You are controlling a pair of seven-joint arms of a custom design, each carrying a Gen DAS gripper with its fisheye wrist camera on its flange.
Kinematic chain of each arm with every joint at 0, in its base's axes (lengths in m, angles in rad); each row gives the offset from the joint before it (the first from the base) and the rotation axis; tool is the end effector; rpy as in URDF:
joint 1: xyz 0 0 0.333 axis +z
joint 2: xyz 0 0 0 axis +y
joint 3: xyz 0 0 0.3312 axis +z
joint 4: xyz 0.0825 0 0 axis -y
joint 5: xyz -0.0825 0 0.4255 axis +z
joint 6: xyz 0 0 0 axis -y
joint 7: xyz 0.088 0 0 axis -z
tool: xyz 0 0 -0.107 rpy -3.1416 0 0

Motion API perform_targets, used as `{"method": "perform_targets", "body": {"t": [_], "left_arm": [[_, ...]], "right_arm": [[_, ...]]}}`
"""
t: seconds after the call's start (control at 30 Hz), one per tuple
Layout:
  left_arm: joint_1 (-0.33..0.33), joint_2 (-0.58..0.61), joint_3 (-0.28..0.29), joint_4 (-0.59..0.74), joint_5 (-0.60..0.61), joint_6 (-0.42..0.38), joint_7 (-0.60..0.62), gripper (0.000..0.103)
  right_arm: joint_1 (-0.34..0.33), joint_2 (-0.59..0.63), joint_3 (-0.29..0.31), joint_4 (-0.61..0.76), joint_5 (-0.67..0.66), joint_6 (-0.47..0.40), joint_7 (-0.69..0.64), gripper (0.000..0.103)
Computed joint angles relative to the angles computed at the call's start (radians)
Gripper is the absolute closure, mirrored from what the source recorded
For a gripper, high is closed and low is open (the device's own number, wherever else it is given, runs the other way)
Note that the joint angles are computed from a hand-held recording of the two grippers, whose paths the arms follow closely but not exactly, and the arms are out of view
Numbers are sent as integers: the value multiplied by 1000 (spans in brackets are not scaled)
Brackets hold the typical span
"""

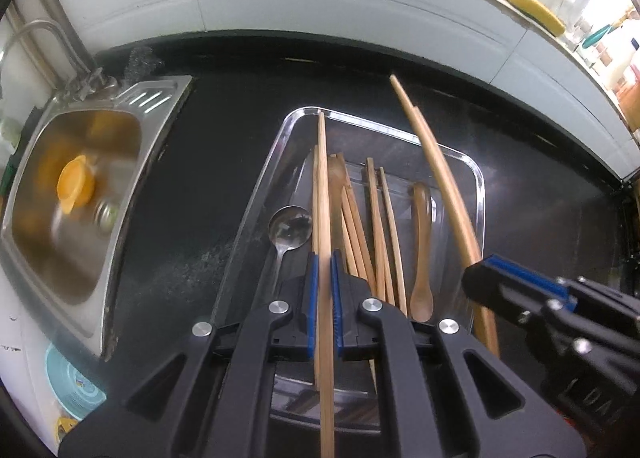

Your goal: Organize utensils

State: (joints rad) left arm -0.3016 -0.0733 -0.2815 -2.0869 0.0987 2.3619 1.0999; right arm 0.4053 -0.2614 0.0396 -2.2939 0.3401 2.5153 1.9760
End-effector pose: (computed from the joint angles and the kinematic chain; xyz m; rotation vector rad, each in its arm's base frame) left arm 0.4980 -0.3303 0.4894 -1.8795 2.2368 -0.4537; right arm 0.4875 0.2304 0.5041 -1.6618 2.0051 0.0886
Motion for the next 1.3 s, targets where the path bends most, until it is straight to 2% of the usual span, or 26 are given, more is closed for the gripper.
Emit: {"method": "perform_targets", "body": {"t": [0.47,0.57,0.6,0.63,0.67,0.7,0.73,0.77,0.8,0.87,0.93,1.0,1.03,1.2,1.3], "left_arm": [[-8,41,6,14,-8,6,13,97],[-9,49,8,14,-10,17,17,97],[-9,50,9,12,-12,26,18,97],[-9,49,10,10,-7,26,13,95],[-9,50,10,12,8,14,1,86],[-9,49,10,13,15,6,-5,76],[-8,41,11,10,30,2,-16,38],[-7,32,10,1,47,13,-32,13],[-5,14,10,-19,65,43,-50,11],[-2,3,8,-25,56,44,-42,10],[-4,-9,9,-30,-6,47,-15,6],[-7,-23,5,-39,-42,60,1,6],[-11,-32,0,-43,-57,66,8,6],[-39,-40,-36,-21,-75,69,-28,6],[-76,-19,-58,19,-114,69,-33,6]], "right_arm": [[-16,46,13,13,-28,-1,50,89],[-4,57,-6,16,42,-2,3,89],[-4,59,-11,15,64,-6,-13,88],[-14,52,-7,10,51,-10,-5,82],[-31,38,4,1,3,-9,29,73],[-46,22,15,-10,-49,-5,66,47],[-74,-10,32,-35,-135,13,127,34],[-90,-40,37,-60,-190,28,160,34],[-95,-62,29,-76,-212,30,172,34],[-95,-115,-6,-112,-203,14,173,33],[-107,-176,-17,-150,-227,11,178,20],[-130,-249,-16,-191,-280,-3,186,10],[-134,-284,-22,-210,-295,-15,183,8],[-146,-445,-79,-281,-305,-105,146,7],[-196,-539,-73,-316,-355,-177,146,7]]}}
